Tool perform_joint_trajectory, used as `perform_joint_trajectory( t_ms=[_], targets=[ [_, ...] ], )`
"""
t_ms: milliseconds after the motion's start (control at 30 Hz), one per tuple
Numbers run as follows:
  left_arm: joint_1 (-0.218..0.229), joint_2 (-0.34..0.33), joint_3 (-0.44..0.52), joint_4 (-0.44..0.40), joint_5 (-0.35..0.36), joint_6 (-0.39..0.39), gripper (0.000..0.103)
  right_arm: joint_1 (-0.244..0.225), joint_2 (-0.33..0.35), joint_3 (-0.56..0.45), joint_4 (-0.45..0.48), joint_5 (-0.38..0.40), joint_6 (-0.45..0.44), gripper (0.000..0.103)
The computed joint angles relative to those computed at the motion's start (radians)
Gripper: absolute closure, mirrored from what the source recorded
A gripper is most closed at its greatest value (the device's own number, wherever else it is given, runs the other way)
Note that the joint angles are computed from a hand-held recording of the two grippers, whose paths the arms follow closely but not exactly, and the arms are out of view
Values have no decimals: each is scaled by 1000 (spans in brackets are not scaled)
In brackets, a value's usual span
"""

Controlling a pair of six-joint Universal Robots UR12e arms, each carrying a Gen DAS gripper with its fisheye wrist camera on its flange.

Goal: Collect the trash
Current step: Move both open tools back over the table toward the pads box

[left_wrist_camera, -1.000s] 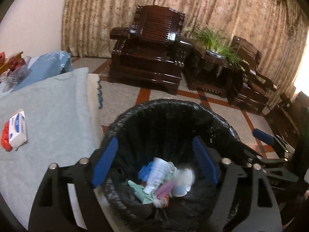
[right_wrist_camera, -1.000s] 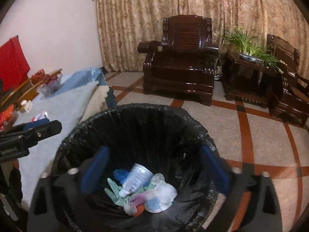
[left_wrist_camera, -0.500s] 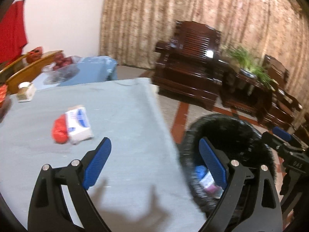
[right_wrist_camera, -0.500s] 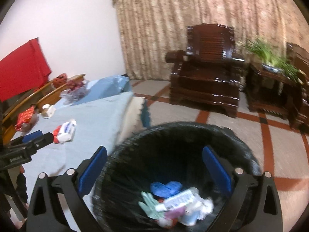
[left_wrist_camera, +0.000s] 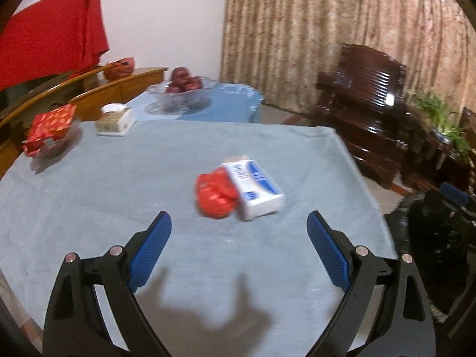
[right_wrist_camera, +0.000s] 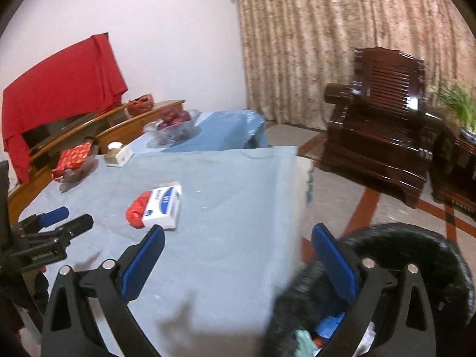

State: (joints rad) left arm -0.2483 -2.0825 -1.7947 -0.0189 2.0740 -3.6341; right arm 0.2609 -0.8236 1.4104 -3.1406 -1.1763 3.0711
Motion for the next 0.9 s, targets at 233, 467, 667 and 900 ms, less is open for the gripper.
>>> perform_joint_trajectory(
  t_ms=[233,467,667,900],
  targets=[
    [50,1,-42,3,-4,-27,13,59,70,-103,97,-19,-22,6],
    [95,-8,-63,-3,-29,-32,13,105,140,-212,207,-47,-56,6],
    [124,-13,-78,-15,-48,-52,13,135,189,-298,291,-66,-74,6],
    [138,-16,-85,-10,-62,-70,13,155,221,-362,374,-87,-115,10]
  ],
)
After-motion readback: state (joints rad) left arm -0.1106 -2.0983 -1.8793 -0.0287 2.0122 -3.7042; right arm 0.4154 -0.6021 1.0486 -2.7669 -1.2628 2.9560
